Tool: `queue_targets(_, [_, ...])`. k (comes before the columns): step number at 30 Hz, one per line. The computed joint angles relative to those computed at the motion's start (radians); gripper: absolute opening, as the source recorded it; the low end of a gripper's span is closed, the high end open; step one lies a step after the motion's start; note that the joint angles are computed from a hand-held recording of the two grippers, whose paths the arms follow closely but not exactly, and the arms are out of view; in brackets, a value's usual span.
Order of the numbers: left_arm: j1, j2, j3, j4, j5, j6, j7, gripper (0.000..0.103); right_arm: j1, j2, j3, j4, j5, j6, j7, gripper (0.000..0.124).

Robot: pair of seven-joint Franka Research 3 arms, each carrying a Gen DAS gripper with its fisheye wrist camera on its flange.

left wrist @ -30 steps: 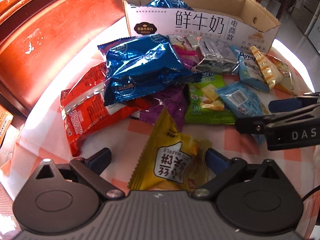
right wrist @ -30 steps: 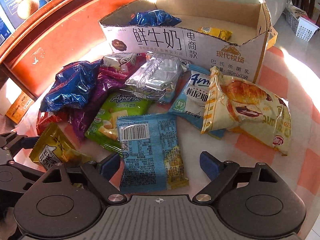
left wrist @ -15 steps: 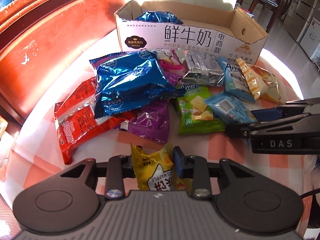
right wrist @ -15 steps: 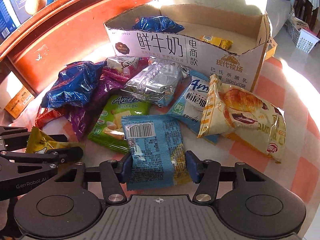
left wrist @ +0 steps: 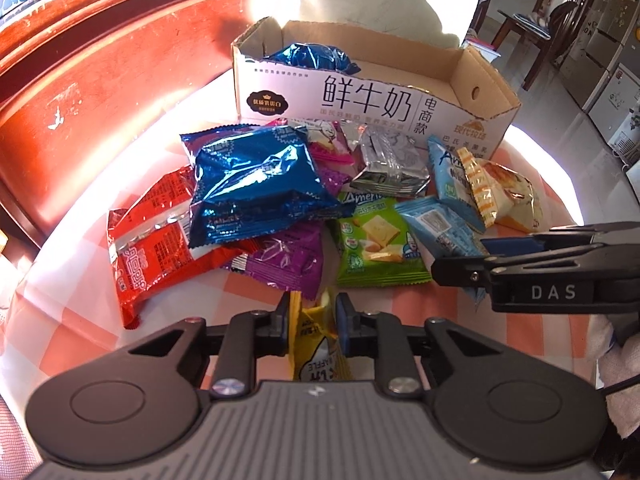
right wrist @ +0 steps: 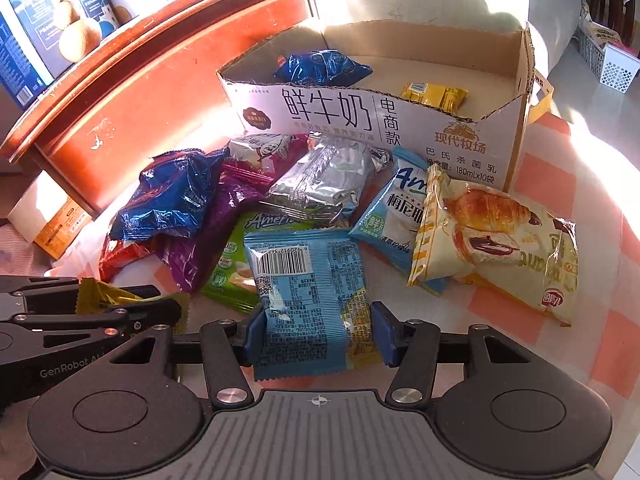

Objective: Organize snacks
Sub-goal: 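Grasp the yellow waffle packet with the left tool while the right tool grasps the light-blue packet, then carry the yellow waffle packet into the box with left tool while right tool carries light-blue packet there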

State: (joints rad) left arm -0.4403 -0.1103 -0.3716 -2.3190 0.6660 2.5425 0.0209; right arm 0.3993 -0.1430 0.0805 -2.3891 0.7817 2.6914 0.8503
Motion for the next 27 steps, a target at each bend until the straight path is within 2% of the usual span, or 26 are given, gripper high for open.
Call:
queue_targets(4, [-0.003, 0.016, 0.004, -0.002, -0.032, 0.011, 0.025, 0.024, -0.004, 0.007, 0.001, 0.005, -0.016, -0.008, 0.015, 0.053])
queue_targets(5, [-0.009, 0.023, 0.009, 0.000, -0.067, 0.008, 0.067, 0.035, -0.004, 0.008, 0.001, 0.006, -0.018, -0.010, 0.016, 0.053])
queue_targets(7, [-0.013, 0.032, 0.003, 0.005, -0.053, -0.002, 0.073, 0.045, -0.005, 0.010, 0.001, 0.007, -0.022, -0.015, 0.015, 0.053])
queue_targets(8, [-0.018, 0.037, 0.002, 0.015, -0.067, -0.025, 0.097, 0.055, -0.005, 0.010, 0.001, 0.008, -0.025, -0.018, 0.015, 0.053])
queue_targets(9, [-0.022, 0.039, 0.000, 0.019, -0.063, -0.036, 0.099, 0.055, -0.006, 0.011, 0.001, 0.008, -0.025, -0.019, 0.015, 0.053])
queue_targets(11, [-0.026, 0.037, 0.002, 0.019, -0.068, -0.036, 0.111, 0.050, -0.006, 0.011, 0.002, 0.007, -0.028, -0.018, 0.018, 0.053])
queue_targets(12, [-0.026, 0.035, 0.004, 0.016, -0.065, -0.027, 0.116, 0.034, -0.007, 0.010, 0.002, 0.006, -0.031, -0.017, 0.020, 0.053])
queue_targets(15, [-0.027, 0.035, 0.004, 0.011, -0.056, 0.003, 0.135, 0.023, -0.008, 0.012, 0.004, 0.005, -0.037, -0.014, 0.030, 0.053])
queue_targets(20, [-0.032, 0.040, -0.008, 0.040, 0.028, -0.040, 0.095, 0.014, -0.003, 0.005, 0.002, 0.004, -0.022, -0.009, 0.022, 0.053])
queue_targets(27, [-0.023, 0.017, -0.006, 0.043, 0.106, -0.029, 0.009, 0.013, 0.001, -0.005, -0.008, 0.021, 0.041, -0.012, -0.010, 0.053])
